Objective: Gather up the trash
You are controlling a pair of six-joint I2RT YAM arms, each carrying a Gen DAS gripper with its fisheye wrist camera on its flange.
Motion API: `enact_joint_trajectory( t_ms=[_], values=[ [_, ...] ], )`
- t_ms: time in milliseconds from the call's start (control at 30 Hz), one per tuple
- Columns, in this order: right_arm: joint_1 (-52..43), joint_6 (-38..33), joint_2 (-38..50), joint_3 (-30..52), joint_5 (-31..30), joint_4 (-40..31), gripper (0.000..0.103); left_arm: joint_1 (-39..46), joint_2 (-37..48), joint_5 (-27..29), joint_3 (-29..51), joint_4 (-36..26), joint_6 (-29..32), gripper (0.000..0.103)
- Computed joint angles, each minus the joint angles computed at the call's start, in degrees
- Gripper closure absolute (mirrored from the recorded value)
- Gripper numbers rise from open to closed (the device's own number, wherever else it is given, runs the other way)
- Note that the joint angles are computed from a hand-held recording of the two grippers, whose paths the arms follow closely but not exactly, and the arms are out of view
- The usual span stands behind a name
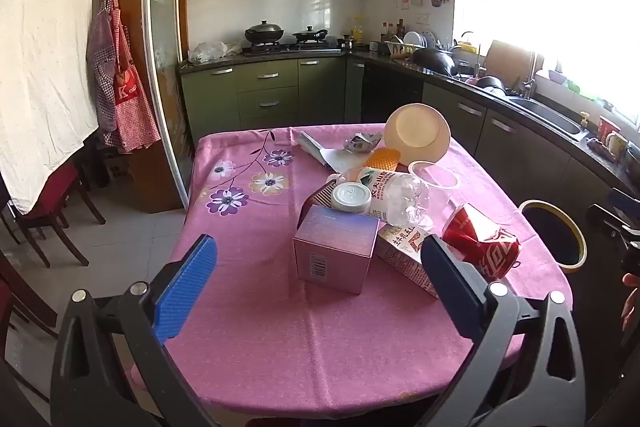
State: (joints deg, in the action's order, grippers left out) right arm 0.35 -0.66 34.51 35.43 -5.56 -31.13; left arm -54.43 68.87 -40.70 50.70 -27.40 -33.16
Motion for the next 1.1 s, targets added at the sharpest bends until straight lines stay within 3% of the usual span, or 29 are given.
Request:
enact_joint_trajectory(
  t_ms=[567,667,1100],
  values=[
    [1.69,0.16,1.08,0.82,1.48,-0.54,0.004,1.65,-2.47,1.07,-0.15,-1.67,1.31,0.006],
    [2.07,0.42,2.04,-0.54,1.63,1.52,0.004,0.33,0.78,-0.16,0.01,0.09,0.18,0.006],
    [1.29,0.13,2.73,-0.29,0.66,1.60,0.004,0.22,0.73,-0.30,0.15,-0.61,-0.08,0.006]
  ],
)
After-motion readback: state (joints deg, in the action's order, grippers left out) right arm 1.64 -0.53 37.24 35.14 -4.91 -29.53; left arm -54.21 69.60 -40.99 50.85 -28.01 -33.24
